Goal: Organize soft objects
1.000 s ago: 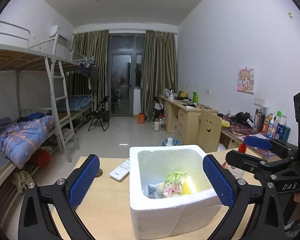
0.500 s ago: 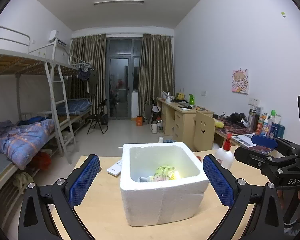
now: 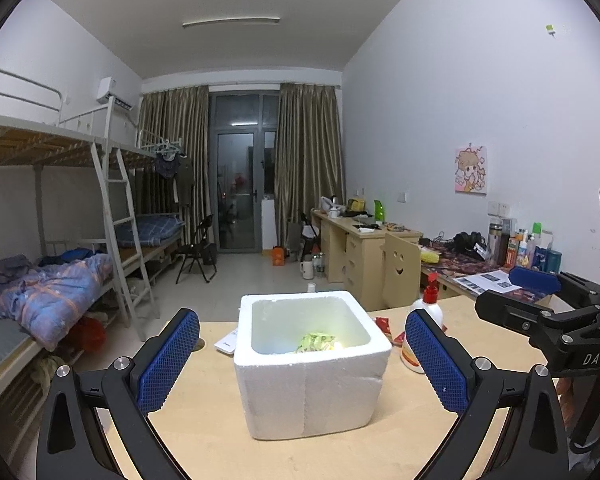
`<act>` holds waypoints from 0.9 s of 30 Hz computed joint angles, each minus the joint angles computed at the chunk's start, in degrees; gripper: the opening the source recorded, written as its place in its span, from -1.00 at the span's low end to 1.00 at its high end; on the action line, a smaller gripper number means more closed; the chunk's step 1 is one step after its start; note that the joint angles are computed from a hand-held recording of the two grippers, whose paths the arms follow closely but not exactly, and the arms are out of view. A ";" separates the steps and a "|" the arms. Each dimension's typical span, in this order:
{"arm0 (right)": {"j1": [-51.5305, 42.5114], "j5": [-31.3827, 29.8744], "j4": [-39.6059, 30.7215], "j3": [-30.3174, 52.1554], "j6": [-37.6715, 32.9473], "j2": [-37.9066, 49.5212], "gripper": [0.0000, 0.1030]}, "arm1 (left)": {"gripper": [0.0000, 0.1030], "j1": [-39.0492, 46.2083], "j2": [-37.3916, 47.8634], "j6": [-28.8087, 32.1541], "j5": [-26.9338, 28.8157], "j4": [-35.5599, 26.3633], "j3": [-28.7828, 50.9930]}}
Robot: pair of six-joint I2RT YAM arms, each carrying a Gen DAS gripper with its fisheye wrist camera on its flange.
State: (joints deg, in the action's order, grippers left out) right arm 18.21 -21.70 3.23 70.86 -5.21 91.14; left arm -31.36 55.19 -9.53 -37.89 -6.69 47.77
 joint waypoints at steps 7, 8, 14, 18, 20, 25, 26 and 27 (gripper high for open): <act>-0.57 0.40 1.78 -5.97 -0.33 -5.58 0.99 | 1.00 -5.65 -3.53 -0.89 -5.28 -1.86 -1.30; -0.67 0.60 2.22 -7.05 -0.23 -6.58 0.99 | 1.00 -6.84 -4.08 -0.94 -6.45 -2.13 -1.44; -0.71 1.35 7.30 -15.35 0.16 -13.60 0.99 | 1.00 -15.00 -7.69 -1.90 -14.31 -3.63 -3.15; -0.21 2.04 9.28 -19.35 0.40 -16.64 0.99 | 1.00 -20.10 -8.71 -2.16 -19.46 -4.18 -3.84; -0.06 2.35 9.98 -20.64 0.51 -17.51 0.99 | 1.00 -21.91 -9.37 -2.63 -21.26 -3.70 -4.86; 0.04 2.01 12.91 -23.91 1.34 -17.46 0.99 | 1.00 -24.22 -10.61 -4.46 -24.14 -0.49 -9.40; -0.05 1.88 13.32 -24.37 1.44 -17.50 0.99 | 1.00 -24.30 -10.56 -4.81 -24.15 -0.47 -9.64; -0.16 1.80 13.95 -24.87 1.71 -17.29 0.99 | 1.00 -24.52 -10.75 -5.32 -24.11 -0.07 -10.36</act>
